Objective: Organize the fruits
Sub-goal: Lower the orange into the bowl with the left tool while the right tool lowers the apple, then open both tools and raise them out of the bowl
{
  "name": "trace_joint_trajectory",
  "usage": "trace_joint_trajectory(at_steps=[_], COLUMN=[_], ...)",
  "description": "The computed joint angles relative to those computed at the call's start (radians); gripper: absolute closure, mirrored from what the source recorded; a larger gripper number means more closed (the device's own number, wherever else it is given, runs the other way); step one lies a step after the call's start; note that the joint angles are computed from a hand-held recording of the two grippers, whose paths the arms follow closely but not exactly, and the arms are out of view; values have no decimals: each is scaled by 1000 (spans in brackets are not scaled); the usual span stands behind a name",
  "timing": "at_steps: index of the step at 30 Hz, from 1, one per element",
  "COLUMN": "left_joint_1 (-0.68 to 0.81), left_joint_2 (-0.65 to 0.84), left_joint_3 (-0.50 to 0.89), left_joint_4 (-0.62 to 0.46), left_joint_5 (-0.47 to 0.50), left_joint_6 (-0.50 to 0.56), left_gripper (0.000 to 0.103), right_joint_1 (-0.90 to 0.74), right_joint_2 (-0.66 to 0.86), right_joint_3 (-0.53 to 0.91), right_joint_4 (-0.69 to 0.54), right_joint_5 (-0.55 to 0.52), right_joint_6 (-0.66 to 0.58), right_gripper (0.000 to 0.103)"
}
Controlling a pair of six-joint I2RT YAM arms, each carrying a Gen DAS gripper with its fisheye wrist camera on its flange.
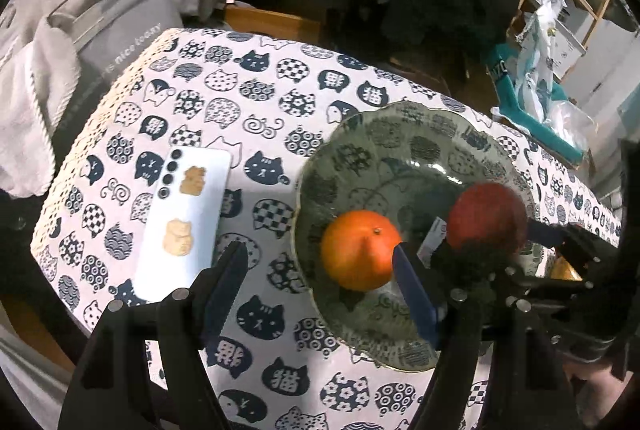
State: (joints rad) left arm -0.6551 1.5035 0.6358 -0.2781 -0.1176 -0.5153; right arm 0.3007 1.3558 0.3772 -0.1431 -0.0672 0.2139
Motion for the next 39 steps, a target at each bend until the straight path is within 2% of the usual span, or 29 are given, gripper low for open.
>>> trace_joint_trajectory(at_steps=[7,16,20,28,39], left_joint_1=[22,18,21,4,-74], left_joint_2=[-9,-22,-33,-101,-243], left_joint_3=[-21,-22,-22,-22,20], left_joint_4=[1,-7,-15,-53,-150], left_joint_5=[11,6,8,-3,-46], left_joint_6=[3,3,-3,-12,-39], left_gripper=[27,27,27,27,27], right_joint_1=[72,115,107,68,-30], right_joint_2=[120,193,139,-31,-398], right_joint_3=[18,41,43,56,88], right_joint_4=[34,42,22,-80,-347], right_joint_5=[25,45,40,30,80], right_joint_6=[24,36,26,34,11], right_gripper=[27,26,23,23,23])
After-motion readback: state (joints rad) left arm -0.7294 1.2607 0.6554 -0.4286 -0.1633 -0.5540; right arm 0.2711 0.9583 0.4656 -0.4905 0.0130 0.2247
